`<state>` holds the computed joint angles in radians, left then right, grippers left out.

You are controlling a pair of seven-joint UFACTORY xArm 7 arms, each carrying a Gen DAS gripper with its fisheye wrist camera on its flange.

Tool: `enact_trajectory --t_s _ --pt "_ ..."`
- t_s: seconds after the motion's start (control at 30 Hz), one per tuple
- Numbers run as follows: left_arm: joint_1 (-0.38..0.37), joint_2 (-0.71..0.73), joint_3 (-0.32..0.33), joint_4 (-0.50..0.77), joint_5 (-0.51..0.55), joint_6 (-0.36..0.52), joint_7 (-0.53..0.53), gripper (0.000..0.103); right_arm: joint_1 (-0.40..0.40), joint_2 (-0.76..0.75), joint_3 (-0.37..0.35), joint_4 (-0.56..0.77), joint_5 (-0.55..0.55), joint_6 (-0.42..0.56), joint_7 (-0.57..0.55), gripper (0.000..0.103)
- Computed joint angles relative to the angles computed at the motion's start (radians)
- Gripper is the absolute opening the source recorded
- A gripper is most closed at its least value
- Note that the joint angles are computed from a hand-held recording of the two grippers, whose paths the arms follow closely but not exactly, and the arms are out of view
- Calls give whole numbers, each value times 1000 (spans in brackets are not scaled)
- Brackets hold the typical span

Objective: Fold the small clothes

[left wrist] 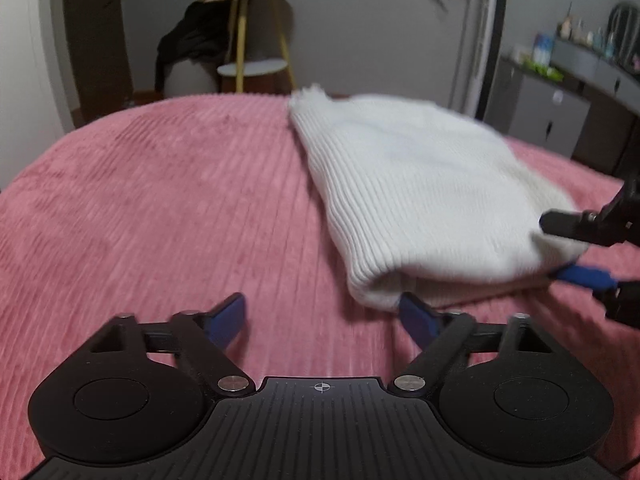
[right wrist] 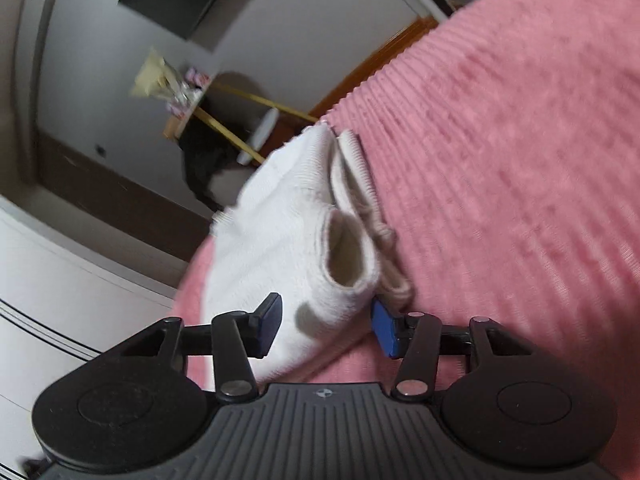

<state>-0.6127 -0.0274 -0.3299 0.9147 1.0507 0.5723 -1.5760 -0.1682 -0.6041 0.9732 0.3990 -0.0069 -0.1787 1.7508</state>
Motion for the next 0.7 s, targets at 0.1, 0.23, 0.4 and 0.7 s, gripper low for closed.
enact_trajectory --t_s 0.1,0.23,0.4,0.7 --pt "7 18 14 14 -35 -24 -52 73 -68 47 57 11 11 -61 0 35" --pt "16 29 25 35 -46 -49 -86 58 -177 85 148 13 61 -158 3 32" --pt "3 65 37 66 -97 -48 -72 17 -188 72 162 40 73 -71 -85 16" --pt "-6 23 31 58 -152 -8 -56 14 -183 -142 150 198 -174 400 -176 13"
